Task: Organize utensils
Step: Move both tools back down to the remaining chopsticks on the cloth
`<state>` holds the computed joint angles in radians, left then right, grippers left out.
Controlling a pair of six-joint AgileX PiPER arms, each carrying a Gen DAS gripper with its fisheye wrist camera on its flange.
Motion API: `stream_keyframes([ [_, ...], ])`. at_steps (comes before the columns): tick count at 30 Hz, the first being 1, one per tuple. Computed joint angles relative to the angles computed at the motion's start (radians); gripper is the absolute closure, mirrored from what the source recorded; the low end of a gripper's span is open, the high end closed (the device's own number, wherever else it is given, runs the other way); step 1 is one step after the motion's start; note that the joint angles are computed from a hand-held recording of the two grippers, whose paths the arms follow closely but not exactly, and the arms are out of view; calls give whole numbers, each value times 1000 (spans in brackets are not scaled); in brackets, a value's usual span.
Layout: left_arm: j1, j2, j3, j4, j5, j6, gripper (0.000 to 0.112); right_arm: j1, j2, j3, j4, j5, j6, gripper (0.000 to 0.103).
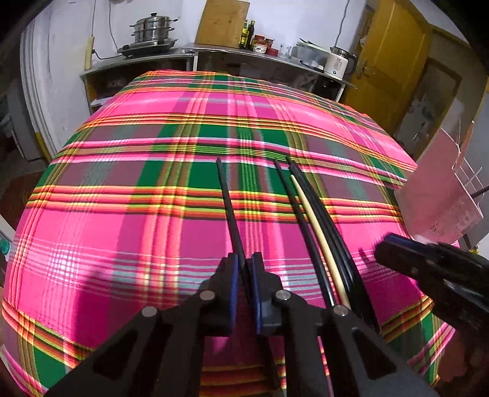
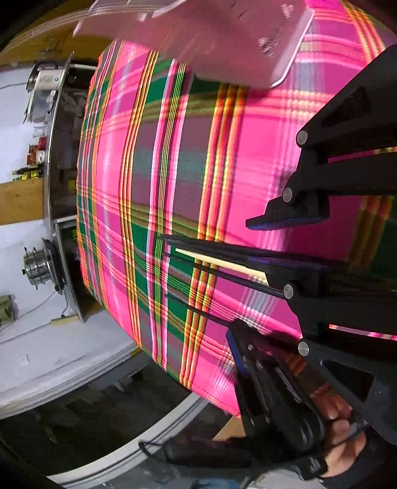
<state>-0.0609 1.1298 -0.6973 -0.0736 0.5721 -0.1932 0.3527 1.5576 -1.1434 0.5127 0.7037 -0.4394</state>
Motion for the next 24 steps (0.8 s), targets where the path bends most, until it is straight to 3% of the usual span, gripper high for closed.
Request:
stream_keyframes([
  [6, 30, -5, 10, -66, -7, 73, 101, 32, 83, -54, -49, -1, 52, 84],
  [16, 58, -4, 7, -109, 3, 135, 101, 24, 89, -58, -78, -4, 56, 84],
  [24, 82, 54, -52, -154, 40, 195, 100, 46, 97, -91, -191, 9, 168, 84],
])
